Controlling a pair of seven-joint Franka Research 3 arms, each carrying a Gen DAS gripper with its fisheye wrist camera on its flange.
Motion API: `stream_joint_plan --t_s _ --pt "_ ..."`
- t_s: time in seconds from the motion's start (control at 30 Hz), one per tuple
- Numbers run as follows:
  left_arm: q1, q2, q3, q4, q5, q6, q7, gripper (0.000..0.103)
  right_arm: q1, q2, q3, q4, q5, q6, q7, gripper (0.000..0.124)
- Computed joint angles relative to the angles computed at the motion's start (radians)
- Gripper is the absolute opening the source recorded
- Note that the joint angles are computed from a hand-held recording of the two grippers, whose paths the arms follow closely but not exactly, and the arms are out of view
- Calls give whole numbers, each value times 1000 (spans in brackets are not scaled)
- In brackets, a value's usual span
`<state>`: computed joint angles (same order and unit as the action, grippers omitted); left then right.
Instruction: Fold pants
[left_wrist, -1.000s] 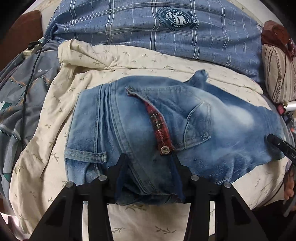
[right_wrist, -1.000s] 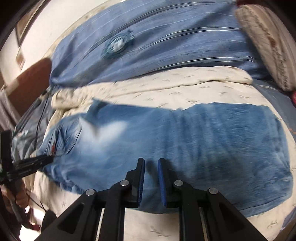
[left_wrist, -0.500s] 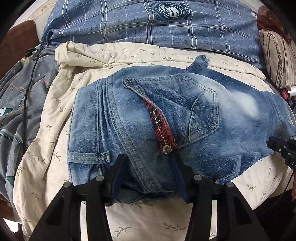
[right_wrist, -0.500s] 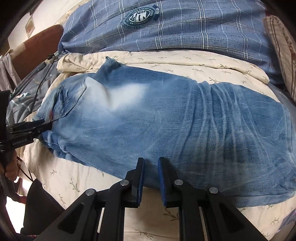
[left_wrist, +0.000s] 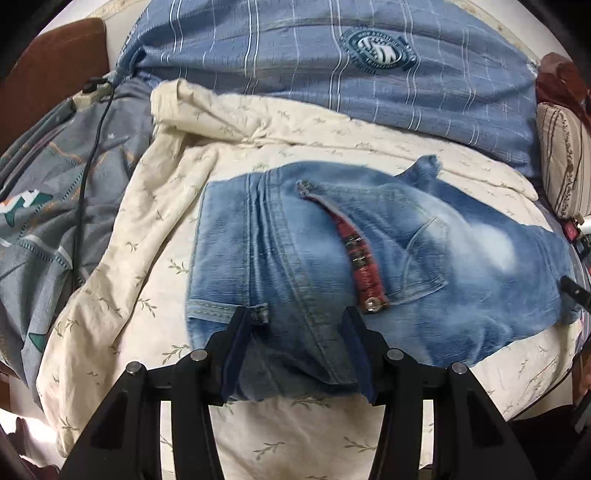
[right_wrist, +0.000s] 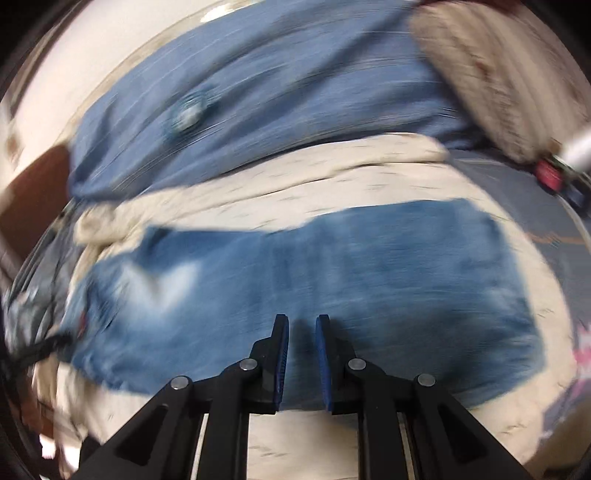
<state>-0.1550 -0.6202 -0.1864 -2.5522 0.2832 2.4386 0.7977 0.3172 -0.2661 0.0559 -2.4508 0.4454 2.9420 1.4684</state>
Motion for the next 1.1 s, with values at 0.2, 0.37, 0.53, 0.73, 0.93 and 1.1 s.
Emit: stream_joint_plan --t_s 0.2,0.37,0.53,0.73,0.93,1.1 --pt "9 28 -30 6 46 -27 -10 54 -137 19 31 14 -148 -86 232 18" --pt "-11 20 7 -12 14 -7 7 57 -111 24 -11 12 -113 -132 178 18" --pt "-9 4 2 -23 -2 -5 1 57 -131 9 17 -8 -193 -134 211 18" --pt "-9 -38 -6 -28 -11 3 -35 57 -104 -45 3 -55 -157 -80 219 18" --pt "-35 -51 -20 0 -14 22 -42 57 73 -70 -40 -74 -16 48 12 18" --pt "-51 25 -52 66 15 -2 -10 58 163 -20 -31 -7 69 -14 -125 18"
